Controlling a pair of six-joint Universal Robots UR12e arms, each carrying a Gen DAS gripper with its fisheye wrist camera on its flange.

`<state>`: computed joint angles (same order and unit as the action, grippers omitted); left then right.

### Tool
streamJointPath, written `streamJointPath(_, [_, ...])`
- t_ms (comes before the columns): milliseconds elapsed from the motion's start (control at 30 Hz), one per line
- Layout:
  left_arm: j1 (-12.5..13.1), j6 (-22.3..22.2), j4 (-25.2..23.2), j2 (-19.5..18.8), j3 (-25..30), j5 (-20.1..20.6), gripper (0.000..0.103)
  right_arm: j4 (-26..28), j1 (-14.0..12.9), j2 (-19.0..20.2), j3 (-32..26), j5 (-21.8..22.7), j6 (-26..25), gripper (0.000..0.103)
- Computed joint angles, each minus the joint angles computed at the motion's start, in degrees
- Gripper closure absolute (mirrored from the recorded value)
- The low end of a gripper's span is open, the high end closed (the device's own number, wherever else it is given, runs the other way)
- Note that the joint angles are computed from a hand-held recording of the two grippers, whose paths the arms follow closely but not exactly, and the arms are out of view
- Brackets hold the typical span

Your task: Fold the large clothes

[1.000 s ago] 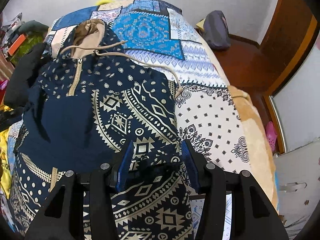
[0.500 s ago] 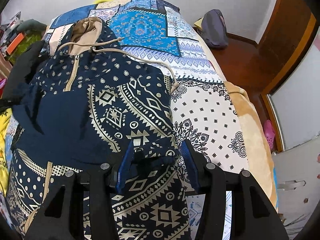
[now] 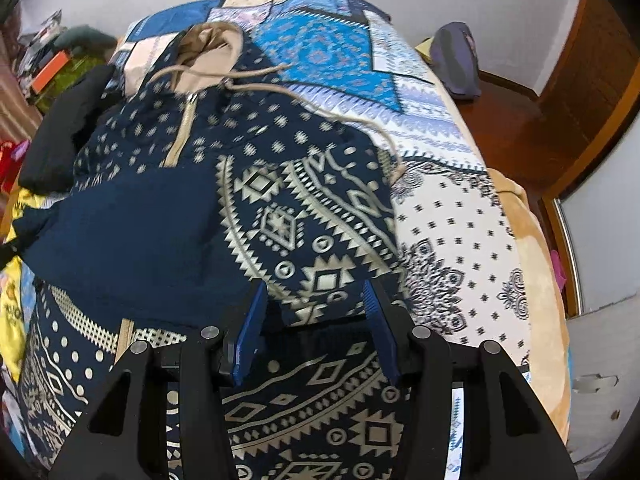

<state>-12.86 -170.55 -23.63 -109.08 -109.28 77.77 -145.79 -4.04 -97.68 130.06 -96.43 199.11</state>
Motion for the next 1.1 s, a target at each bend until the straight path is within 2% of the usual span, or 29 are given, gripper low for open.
streamJointPath(67, [0.0, 1.6, -0.7, -0.3, -0.6, 1.6, 0.069, 0.1, 0.5, 0.2, 0.0, -0.1, -0.6, 0.057])
streamJointPath(133, [-0.1, 3.2, 0.2, -0.4, -1.2, 3.6, 0.049, 0.2, 0.9, 0.3, -0.1, -0.5, -1.0, 0.057])
streamJointPath(233, [-0.1, 4.6, 0.6, -0.2, -1.9, 5.6, 0.035, 0.4, 0.9, 0.3, -0.1, -0.5, -1.0, 0.057])
streamJointPath(433, [0.8, 5.0, -2.0, 0.6, -0.8, 4.6, 0.031, 0.2, 0.8, 0.3, -0.8, -0.8, -1.0, 0.057])
streamJointPath(600, [0.9, 5.2, 0.0, 1.4, 0.3, 3.7, 0.029, -1.6, 0.4, 0.3, -1.9, -2.0, -2.2, 0.057])
streamJointPath(767, [-0.2, 6.2, 2.1, 0.6, 3.3, 4.1, 0.029, -4.6, -0.1, 1.0, -3.7, -2.8, -3.6, 0.057])
streamJointPath(1000, [-2.1, 7.5, 3.1, -1.8, 8.7, 1.2, 0.029, -9.4, -0.1, 4.0, -7.1, -5.1, -6.3, 0.057])
streamJointPath(1100, [-3.1, 7.1, 2.4, -3.7, 11.9, -0.6, 0.022, -11.4, -0.5, 5.8, -8.7, -5.1, -6.4, 0.057])
